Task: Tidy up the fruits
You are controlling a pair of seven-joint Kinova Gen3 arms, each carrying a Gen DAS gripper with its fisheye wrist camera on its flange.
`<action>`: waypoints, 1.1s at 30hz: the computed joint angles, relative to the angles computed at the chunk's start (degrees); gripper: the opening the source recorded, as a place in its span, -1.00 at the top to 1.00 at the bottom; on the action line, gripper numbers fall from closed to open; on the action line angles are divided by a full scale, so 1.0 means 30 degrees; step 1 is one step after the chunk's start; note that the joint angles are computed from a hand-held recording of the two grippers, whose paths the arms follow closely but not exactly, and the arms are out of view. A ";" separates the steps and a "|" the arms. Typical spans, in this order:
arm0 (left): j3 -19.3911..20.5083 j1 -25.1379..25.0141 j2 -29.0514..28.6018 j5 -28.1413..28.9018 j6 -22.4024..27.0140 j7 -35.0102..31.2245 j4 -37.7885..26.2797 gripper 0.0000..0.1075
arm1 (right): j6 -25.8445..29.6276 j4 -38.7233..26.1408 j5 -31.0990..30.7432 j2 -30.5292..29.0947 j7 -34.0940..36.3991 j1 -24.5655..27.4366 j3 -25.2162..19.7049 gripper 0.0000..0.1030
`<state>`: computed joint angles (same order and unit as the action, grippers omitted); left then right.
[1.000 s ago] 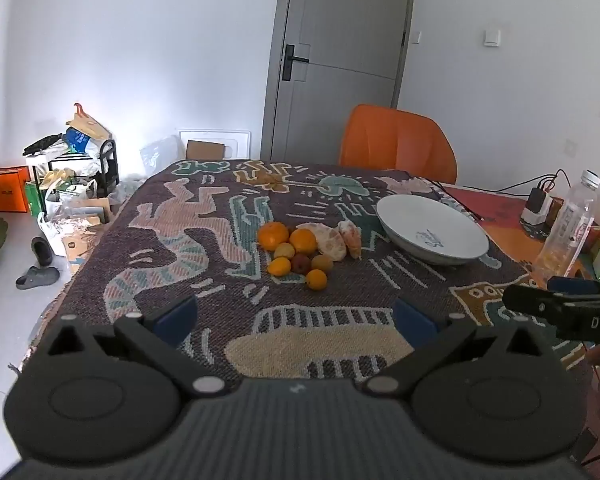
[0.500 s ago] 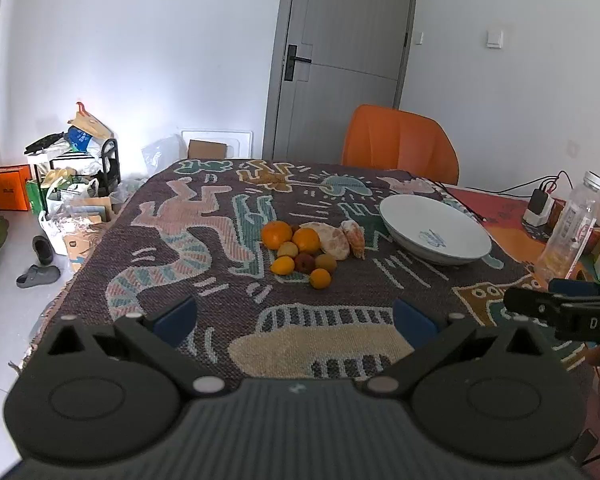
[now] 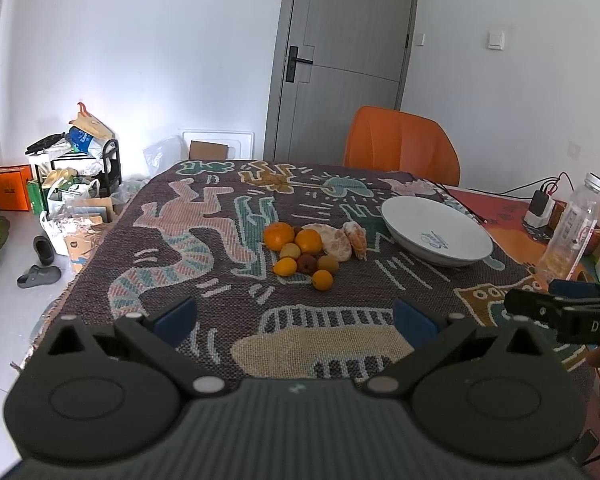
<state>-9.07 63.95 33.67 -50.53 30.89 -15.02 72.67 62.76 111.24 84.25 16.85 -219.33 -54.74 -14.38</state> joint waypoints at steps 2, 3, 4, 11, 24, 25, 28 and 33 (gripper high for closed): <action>0.0008 -0.0015 -0.0035 -0.0017 0.0006 -0.0012 0.0025 -0.92 | 0.0039 -0.0035 -0.0057 0.0004 0.0046 -0.0031 -0.0025 -1.00; 0.0021 -0.0033 -0.0041 -0.0020 -0.0005 -0.0014 0.0028 -0.92 | 0.0034 -0.0087 -0.0088 0.0025 0.0091 -0.0030 -0.0021 -1.00; 0.0038 -0.0031 -0.0034 -0.0016 0.0028 -0.0028 0.0012 -0.92 | 0.0020 -0.0091 -0.0089 0.0029 0.0087 -0.0033 -0.0013 -1.00; 0.0072 -0.0069 -0.0069 -0.0019 0.0068 -0.0026 0.0009 -0.92 | 0.0026 -0.0025 -0.0019 0.0022 0.0034 -0.0049 0.0021 -1.00; 0.0108 -0.0138 -0.0257 -0.0216 0.0076 0.0043 0.0070 -0.92 | 0.0135 -0.0070 -0.0114 -0.0003 0.0074 -0.0081 0.0009 -1.00; 0.0097 -0.0123 -0.0260 -0.0248 0.0048 0.0095 0.0102 -0.92 | 0.0111 -0.0053 -0.0101 -0.0010 0.0079 -0.0072 0.0005 -1.00; 0.0250 -0.0217 -0.0246 -0.0150 0.0174 -0.0070 0.0021 -0.92 | -0.0114 0.0027 -0.0067 -0.0126 0.0163 0.0020 -0.0016 -1.00; 0.0266 -0.0201 -0.0222 -0.0137 0.0273 -0.0114 -0.0063 -0.92 | -0.0158 -0.0032 -0.0091 -0.0084 0.0261 0.0017 -0.0033 -1.00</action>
